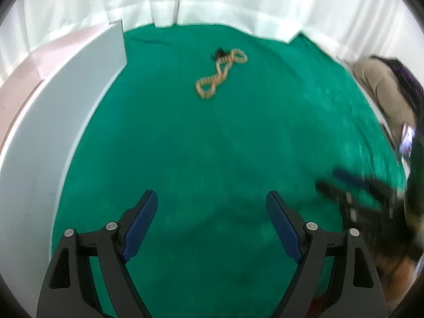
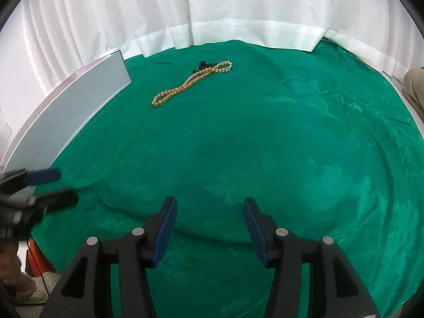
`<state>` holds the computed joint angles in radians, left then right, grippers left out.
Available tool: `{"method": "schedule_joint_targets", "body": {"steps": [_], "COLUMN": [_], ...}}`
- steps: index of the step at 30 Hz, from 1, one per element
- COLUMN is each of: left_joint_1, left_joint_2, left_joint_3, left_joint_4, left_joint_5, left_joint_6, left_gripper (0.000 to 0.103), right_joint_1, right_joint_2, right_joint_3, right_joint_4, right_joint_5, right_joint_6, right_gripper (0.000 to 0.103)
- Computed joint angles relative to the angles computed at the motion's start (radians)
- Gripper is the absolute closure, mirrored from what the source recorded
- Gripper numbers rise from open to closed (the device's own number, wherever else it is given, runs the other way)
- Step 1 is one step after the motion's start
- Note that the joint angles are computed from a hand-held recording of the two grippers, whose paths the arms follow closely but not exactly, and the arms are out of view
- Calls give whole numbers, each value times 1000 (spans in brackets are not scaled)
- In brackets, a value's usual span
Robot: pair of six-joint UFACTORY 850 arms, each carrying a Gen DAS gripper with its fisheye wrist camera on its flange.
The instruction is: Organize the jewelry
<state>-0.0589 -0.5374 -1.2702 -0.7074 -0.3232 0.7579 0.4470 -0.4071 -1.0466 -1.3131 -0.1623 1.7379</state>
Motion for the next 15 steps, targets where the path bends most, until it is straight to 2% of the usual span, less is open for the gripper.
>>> {"method": "schedule_joint_targets", "body": {"steps": [2,7,11,13,15], "left_joint_1": [-5,-24,-38,-55,-68], "left_joint_2": [-52,-204,-404,-507,-574], "left_joint_3": [-78,-290,-582,-740,-834], "left_joint_4": [-30,10,133,276,381], "left_joint_5": [1,-38,-151,-185,-201], "left_joint_6": [2,-61,-200,-327,-399], "left_gripper": [18,18,18,18,20], "right_joint_1": [-7,-21,-30,-35,-38], "right_joint_2": [6,10,16,14,15], "right_joint_3": [11,12,19,20,24], "right_joint_4": [-109,-175,-263,-287,-308], "right_joint_5": [3,3,17,31,36], "right_joint_6": [117,177,265,291,314], "right_gripper": [50,50,50,50,50]}}
